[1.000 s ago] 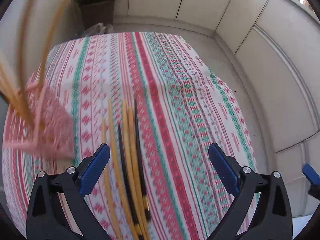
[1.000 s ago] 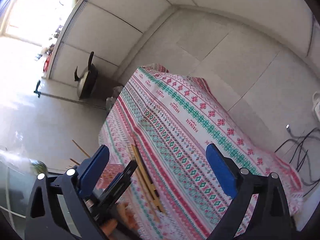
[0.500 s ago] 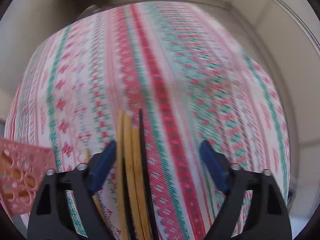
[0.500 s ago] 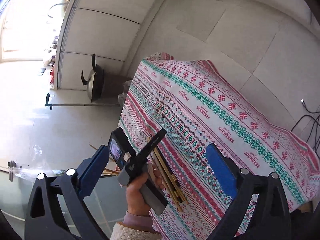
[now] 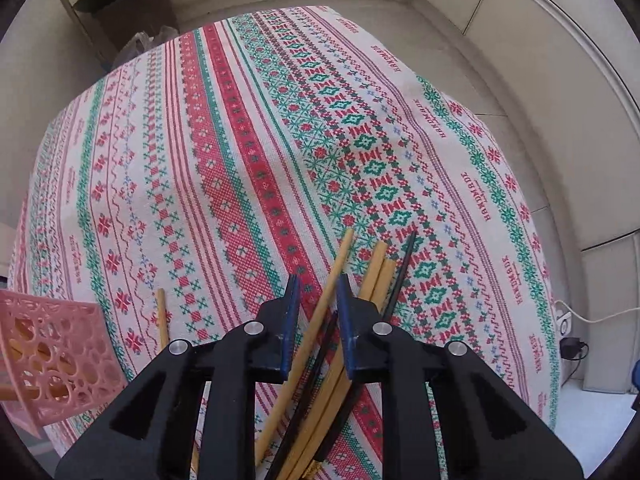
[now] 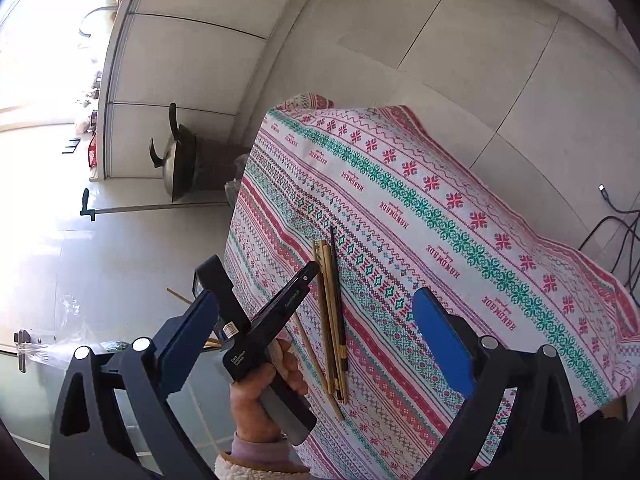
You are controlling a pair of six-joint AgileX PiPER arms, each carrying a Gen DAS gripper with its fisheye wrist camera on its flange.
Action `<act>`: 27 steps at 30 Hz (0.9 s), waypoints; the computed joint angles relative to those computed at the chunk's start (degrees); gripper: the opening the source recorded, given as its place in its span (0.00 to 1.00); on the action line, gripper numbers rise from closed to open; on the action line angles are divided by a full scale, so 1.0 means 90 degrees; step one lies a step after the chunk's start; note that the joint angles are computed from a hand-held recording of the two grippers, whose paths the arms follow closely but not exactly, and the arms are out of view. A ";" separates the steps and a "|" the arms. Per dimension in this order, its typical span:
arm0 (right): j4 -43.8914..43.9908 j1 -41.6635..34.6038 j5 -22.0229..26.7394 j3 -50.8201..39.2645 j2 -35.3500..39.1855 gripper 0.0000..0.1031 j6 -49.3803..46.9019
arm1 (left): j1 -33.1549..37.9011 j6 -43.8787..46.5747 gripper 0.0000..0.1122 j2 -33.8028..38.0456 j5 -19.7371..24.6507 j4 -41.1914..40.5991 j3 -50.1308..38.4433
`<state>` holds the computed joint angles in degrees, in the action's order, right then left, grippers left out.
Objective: Organize utensils
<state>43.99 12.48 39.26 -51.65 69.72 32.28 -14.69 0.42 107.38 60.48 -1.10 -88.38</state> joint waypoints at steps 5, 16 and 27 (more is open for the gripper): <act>0.0051 0.0000 0.0009 -0.0013 0.0028 0.92 -0.0020 | -0.0232 -0.0109 0.19 0.0391 0.0153 0.0259 -0.0455; -0.0456 0.0272 0.0035 -0.0325 0.0500 0.92 0.0308 | -0.0855 -0.0641 0.04 -0.0002 -0.0550 0.1139 0.0050; -0.2574 0.1553 0.0034 -0.2313 0.3004 0.69 0.1528 | 0.1203 0.2632 0.04 -0.5067 -0.0348 -0.1724 0.3275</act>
